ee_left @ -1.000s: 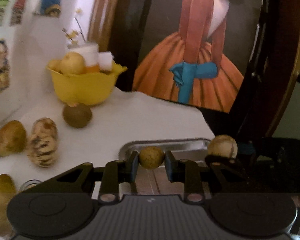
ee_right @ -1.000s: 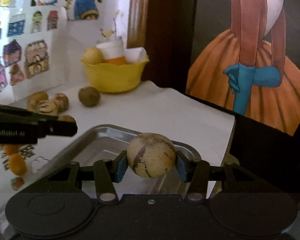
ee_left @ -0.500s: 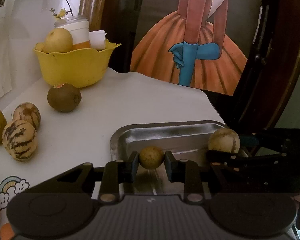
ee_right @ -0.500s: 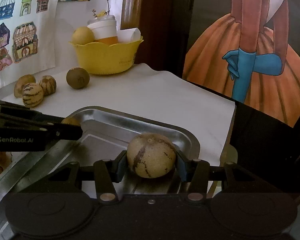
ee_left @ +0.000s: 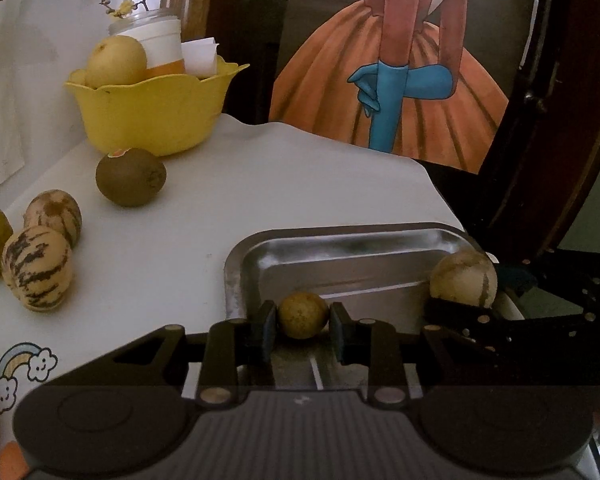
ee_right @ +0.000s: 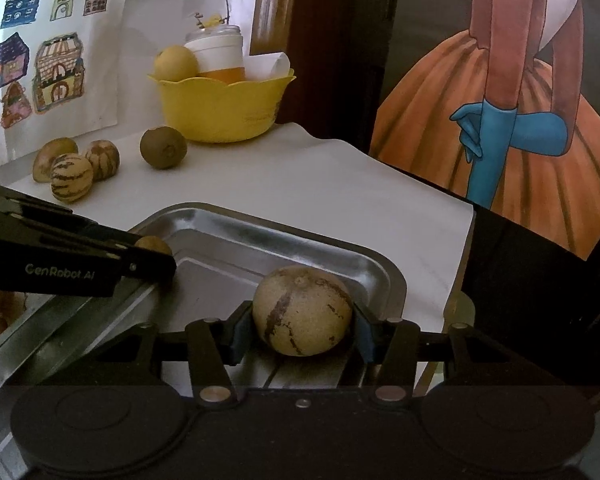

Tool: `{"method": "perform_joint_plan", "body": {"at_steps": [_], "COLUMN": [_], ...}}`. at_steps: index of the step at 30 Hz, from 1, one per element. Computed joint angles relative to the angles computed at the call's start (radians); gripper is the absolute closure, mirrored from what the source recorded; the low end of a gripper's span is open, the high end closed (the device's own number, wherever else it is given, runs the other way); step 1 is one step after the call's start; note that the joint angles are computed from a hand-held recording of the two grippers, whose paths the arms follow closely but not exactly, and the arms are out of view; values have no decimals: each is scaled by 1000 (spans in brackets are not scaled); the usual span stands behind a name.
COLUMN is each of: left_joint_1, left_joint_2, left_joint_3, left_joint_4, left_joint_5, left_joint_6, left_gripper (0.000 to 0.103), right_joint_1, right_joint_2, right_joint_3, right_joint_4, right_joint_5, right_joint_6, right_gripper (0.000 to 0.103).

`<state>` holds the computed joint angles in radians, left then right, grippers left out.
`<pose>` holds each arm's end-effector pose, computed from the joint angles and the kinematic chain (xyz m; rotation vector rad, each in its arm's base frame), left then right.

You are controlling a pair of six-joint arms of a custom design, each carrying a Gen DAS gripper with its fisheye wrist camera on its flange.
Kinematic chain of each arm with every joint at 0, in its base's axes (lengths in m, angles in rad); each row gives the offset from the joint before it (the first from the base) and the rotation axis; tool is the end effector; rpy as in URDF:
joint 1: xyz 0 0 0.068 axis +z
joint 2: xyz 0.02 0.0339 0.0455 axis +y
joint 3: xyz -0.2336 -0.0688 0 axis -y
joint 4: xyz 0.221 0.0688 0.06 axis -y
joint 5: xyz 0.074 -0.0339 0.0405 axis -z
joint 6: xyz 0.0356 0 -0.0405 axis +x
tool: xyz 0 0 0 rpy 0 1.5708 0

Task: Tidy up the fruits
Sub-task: 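Carry both fruits over the metal tray and open both tools to release them, then lift both tools away from the tray back toward the remaining fruits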

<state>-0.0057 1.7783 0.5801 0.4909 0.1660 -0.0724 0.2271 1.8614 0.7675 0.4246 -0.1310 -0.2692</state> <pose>0.2874 -0.0075 0.0872 0.0113 2.2768 -0.2301 0.3179 0.0782 0.1007 -0.6177 2.1492 0.1238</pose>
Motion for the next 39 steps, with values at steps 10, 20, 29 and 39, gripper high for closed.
{"method": "perform_joint_plan", "body": {"at_steps": [10,20,29,39], "left_joint_1": [-10,-8,27,274], "left_joint_2": [-64,-349,-800,-1580], "left_joint_3": [-47,-181,-315,-405], "left_joint_4": [16,-67,-325,-1008], "left_joint_5": [1,-30,-57,104], "left_joint_6": [-59,-94,-123,-41], "left_gripper": [43,13,0,0], "right_joint_1": [6,-2,105,387], "right_joint_2": [-94,-366,-802,-1435], "right_joint_3": [-115,-313,-544,-652], "right_joint_4": [80,71,-30,-513], "right_joint_5": [24,-8,58,269], "right_joint_6": [-38,4,119,254], "right_gripper": [37,15,1,1]}}
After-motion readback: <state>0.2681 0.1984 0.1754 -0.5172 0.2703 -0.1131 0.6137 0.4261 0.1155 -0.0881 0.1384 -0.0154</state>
